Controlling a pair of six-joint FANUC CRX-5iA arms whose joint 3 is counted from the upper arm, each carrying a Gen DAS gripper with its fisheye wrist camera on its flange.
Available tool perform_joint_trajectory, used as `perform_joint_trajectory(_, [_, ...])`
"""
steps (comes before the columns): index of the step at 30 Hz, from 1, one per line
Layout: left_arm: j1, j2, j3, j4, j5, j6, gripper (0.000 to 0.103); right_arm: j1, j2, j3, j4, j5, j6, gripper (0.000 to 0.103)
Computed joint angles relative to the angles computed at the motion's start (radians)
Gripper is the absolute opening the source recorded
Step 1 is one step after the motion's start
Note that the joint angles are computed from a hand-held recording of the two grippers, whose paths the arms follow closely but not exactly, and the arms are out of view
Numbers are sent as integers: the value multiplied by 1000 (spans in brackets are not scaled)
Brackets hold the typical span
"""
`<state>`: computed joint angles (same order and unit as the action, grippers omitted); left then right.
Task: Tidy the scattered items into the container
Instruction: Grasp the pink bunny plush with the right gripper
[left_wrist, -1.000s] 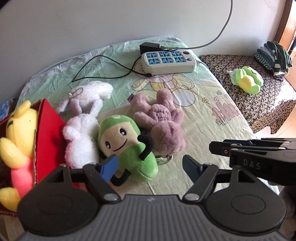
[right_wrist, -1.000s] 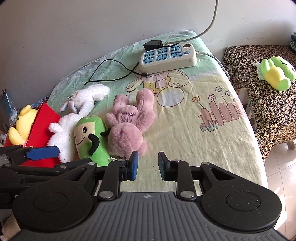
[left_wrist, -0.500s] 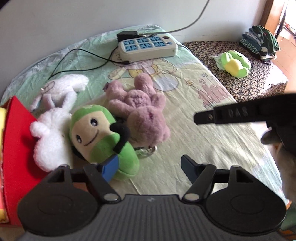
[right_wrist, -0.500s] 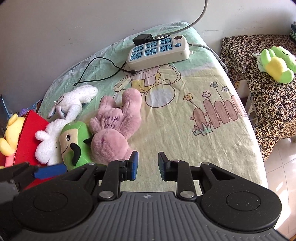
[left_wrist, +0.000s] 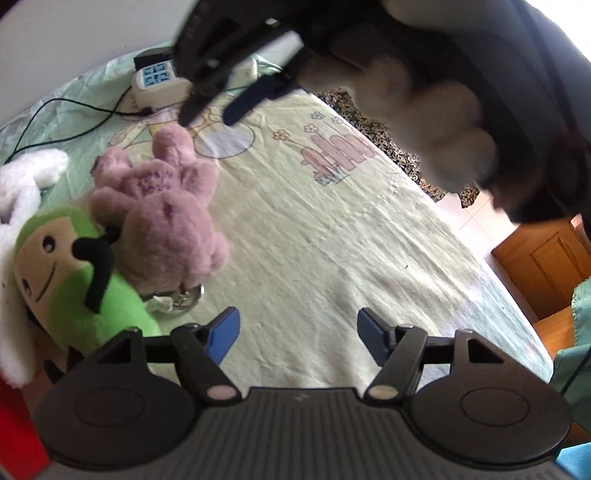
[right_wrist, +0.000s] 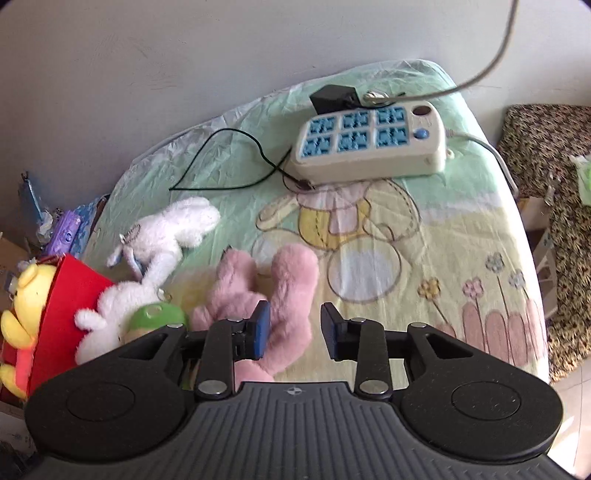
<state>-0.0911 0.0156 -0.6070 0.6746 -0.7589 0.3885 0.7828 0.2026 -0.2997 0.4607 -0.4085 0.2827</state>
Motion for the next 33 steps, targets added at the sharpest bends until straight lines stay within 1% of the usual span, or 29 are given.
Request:
perform_joint_trajectory(1, [-8,5,0,-3,6,2,70,-10,25,31,-2,-9,29,33])
perform_joint_trajectory(3, [-24,15,1,-12,26,13,72,-25,90,121,-49,-71,109,34])
perform_joint_trajectory(5, [-31,31,10,-24,40,30,72,-42,148,210,-156,-109,230,34])
perform_joint_trajectory(7, [-35,38,9,-12,60,30,76,-47,200,285,-224,-160,325,35])
perform_joint_trajectory(9, [-36,46,14,-5,73,31,77,-43,245,337,-227,-212,374,39])
perform_joint_trajectory(10, [-35,51,18,-6,80,34,77,-41,261,349,-219,-223,382,42])
perform_joint_trajectory(12, [-29,59,26,-8,86,51,77,-37,267,349,-198,-226,397,39])
perform_joint_trajectory(13, [-23,63,32,-7,82,58,74,-39,266,356,-210,-238,407,33])
perform_joint_trajectory(15, [-7,67,43,-3,63,66,72,-48,254,364,-259,-264,416,31])
perform_joint_trajectory(18, [12,71,54,0,28,79,72,-44,215,331,-254,-317,375,31])
perform_joint_trajectory(20, [20,68,52,-6,22,84,70,-46,177,296,-266,-351,354,31])
perform_joint_trajectory(22, [30,65,48,6,10,78,70,-53,131,261,-307,-382,341,31])
perform_joint_trajectory(24, [49,64,47,30,-13,67,70,-54,83,224,-353,-413,332,29])
perform_joint_trajectory(25, [57,58,42,45,-15,58,69,-51,58,203,-380,-425,328,26])
perform_joint_trajectory(27, [66,48,33,77,-8,37,69,-44,5,158,-453,-439,325,25])
perform_joint_trajectory(29, [70,50,36,102,-8,25,69,-35,-44,113,-539,-427,318,26])
perform_joint_trajectory(32, [67,62,41,142,-6,-18,71,-14,-101,54,-662,-363,294,26])
perform_joint_trajectory(33, [67,66,41,154,-11,-34,72,-5,-114,40,-686,-340,279,26])
